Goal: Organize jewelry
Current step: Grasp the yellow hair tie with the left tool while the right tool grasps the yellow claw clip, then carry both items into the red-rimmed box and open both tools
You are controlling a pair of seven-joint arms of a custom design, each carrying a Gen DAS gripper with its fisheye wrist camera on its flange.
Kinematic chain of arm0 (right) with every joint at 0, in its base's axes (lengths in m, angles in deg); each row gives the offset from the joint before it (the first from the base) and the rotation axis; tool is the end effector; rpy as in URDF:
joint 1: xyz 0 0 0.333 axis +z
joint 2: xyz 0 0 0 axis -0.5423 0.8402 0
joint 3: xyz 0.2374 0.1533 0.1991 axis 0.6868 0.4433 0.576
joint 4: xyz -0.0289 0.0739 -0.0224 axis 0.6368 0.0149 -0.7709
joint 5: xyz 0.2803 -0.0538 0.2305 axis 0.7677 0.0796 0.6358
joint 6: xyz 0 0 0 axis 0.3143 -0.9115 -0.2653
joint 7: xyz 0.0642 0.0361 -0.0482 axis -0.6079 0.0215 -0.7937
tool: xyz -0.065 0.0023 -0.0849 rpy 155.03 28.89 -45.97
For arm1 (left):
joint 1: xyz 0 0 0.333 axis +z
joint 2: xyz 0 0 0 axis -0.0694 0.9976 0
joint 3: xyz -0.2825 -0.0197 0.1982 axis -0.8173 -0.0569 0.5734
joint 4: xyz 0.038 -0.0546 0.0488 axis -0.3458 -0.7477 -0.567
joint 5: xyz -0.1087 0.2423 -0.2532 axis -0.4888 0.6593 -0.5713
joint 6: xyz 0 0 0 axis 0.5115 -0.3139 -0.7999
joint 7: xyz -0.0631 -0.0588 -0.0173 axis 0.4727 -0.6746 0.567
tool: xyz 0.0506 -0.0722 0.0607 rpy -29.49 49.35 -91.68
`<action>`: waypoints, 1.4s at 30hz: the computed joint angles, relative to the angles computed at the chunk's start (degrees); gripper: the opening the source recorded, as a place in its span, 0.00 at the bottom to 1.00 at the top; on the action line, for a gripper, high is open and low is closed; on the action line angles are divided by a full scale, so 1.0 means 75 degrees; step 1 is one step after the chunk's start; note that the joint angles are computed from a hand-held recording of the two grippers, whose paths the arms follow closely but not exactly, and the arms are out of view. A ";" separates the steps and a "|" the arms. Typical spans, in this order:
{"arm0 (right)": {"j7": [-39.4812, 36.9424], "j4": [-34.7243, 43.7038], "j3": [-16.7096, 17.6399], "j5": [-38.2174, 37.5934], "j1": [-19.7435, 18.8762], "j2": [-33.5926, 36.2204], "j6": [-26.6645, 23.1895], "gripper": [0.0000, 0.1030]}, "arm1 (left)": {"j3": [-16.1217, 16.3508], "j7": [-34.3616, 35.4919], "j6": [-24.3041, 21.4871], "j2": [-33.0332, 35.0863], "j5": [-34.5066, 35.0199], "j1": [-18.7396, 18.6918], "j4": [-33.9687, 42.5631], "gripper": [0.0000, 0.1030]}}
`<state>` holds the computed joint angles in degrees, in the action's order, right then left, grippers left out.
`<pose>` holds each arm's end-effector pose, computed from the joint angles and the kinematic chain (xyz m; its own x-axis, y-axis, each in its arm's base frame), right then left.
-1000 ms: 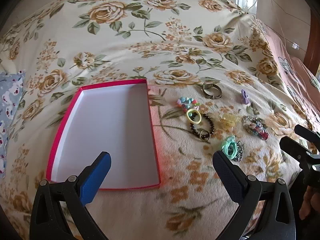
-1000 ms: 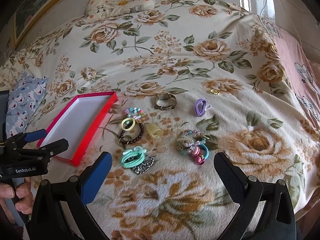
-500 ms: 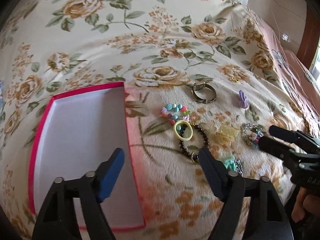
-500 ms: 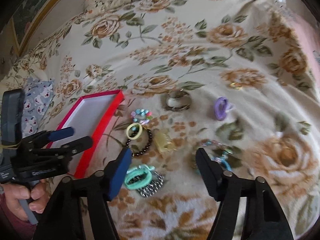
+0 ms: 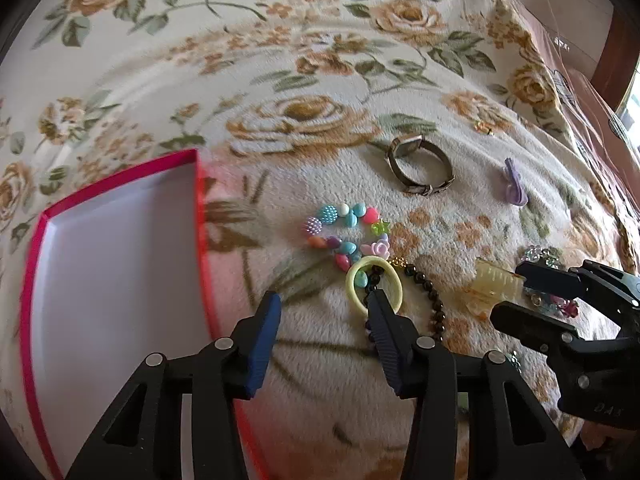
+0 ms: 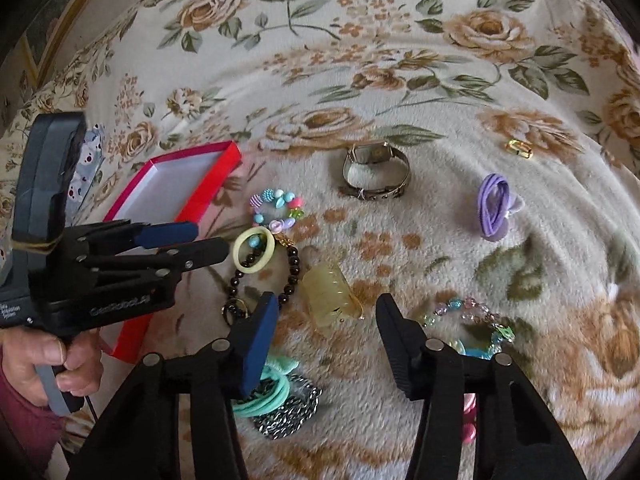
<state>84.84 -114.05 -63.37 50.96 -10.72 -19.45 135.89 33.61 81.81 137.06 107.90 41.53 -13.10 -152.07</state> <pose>0.6354 0.3435 0.3509 -0.2724 -0.9321 -0.2388 -0.8827 0.3408 -0.3235 0.7736 -0.2144 0.3265 -0.7503 -0.6575 0.0690 -0.5958 0.6273 -0.5016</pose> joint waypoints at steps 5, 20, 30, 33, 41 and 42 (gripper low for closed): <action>-0.0118 0.0103 0.0047 0.0113 -0.0066 0.0149 -0.0141 0.34 | 0.0022 -0.0106 -0.0691 0.0593 0.0221 -0.0156 0.0929 0.32; 0.0689 -0.0145 -0.0236 -0.0345 0.0166 -0.0105 0.0406 0.25 | -0.0580 0.0992 -0.0534 -0.0320 -0.0993 0.0693 -0.0377 0.03; 0.0145 0.1139 0.0043 -0.0247 0.0178 0.0606 0.0455 0.25 | -0.0359 0.1235 -0.0185 -0.1129 -0.1690 0.1245 -0.1336 0.03; -0.0209 0.1849 0.0165 -0.0070 0.0204 0.1042 0.0355 0.25 | -0.0240 0.1068 -0.0264 -0.1126 -0.1703 0.1382 -0.1219 0.03; -0.1436 0.4760 0.0329 0.0564 0.0499 0.2748 -0.0501 0.25 | 0.0047 0.0389 -0.0341 -0.0766 -0.1370 0.1556 -0.0498 0.03; -0.1615 0.5300 0.0322 0.0665 0.0569 0.3046 -0.0701 0.25 | 0.0117 0.0262 -0.0318 -0.0703 -0.1277 0.1553 -0.0390 0.03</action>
<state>72.72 -74.29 -60.95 55.95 -6.45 3.39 130.64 34.49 83.77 134.67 102.63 31.95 -1.46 -155.00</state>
